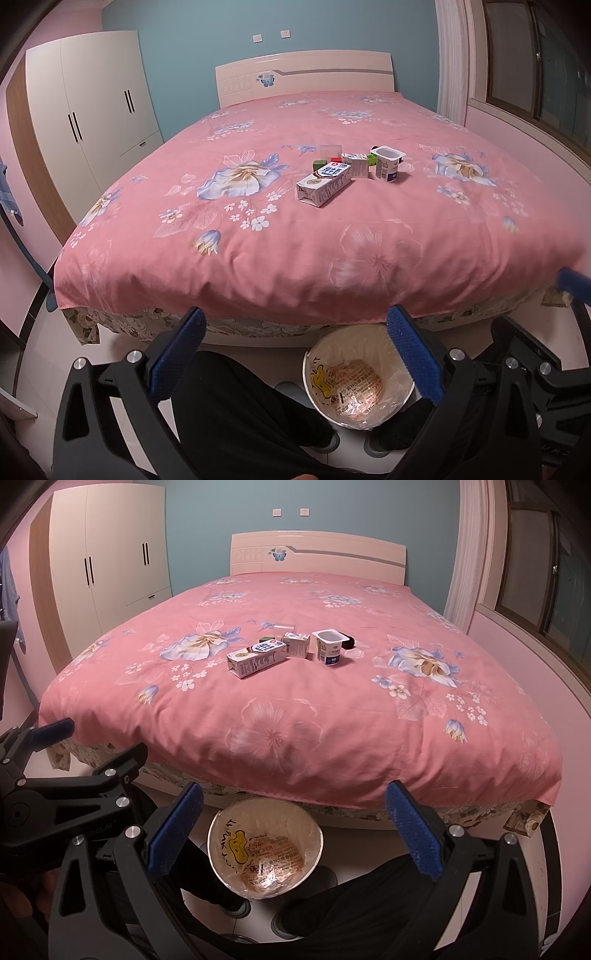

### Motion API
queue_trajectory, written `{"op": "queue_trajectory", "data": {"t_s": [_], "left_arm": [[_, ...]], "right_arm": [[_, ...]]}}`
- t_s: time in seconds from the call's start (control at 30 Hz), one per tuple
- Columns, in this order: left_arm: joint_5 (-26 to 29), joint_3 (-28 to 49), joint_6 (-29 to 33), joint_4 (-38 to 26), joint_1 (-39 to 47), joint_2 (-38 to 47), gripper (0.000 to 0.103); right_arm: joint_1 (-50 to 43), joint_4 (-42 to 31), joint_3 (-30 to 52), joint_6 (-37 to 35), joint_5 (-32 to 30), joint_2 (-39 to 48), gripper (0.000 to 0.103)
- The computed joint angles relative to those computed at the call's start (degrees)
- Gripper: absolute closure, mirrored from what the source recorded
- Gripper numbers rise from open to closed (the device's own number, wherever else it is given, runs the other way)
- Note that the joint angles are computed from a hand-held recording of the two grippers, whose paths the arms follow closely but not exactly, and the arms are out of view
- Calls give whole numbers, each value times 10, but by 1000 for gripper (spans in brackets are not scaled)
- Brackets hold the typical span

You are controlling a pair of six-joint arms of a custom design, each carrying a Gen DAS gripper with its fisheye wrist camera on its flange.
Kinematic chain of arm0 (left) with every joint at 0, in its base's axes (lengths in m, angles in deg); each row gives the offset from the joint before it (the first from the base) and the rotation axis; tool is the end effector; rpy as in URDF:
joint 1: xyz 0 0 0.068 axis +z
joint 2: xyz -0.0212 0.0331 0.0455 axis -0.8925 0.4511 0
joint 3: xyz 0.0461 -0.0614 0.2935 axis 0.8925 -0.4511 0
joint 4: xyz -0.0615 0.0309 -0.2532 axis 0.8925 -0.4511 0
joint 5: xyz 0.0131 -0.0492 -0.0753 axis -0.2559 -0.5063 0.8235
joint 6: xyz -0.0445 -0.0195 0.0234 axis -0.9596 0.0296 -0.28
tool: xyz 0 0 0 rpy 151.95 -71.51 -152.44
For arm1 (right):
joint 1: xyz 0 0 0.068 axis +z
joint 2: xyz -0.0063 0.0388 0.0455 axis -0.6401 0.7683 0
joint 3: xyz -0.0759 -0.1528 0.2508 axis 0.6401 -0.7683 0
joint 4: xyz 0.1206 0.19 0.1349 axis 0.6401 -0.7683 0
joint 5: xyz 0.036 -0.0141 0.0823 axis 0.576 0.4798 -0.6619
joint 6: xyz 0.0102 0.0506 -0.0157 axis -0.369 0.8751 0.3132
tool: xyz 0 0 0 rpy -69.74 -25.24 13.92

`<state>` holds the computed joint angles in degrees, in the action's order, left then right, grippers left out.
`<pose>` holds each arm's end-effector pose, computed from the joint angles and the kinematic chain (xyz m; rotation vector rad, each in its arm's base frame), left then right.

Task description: Collect trash

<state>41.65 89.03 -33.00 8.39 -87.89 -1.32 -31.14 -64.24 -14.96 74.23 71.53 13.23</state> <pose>0.2830 -0.1177 0.3291 0.1258 2.3291 0.0831 0.2545 0.0348 0.3352 -0.0537 2.3304 -0.0223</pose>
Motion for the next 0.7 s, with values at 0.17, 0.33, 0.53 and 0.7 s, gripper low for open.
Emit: {"op": "queue_trajectory", "data": {"t_s": [0.17,0.33,0.53,0.7], "left_arm": [[0,3,2,0,1,1,3],[-3,2,2,2,-1,2,3],[0,2,7,5,4,2,3],[-2,2,7,5,3,1,3]], "right_arm": [[1,1,0,0,1,0,6],[1,-2,1,1,0,1,6],[0,-2,2,1,-1,1,6],[1,-2,2,1,0,1,6]]}}
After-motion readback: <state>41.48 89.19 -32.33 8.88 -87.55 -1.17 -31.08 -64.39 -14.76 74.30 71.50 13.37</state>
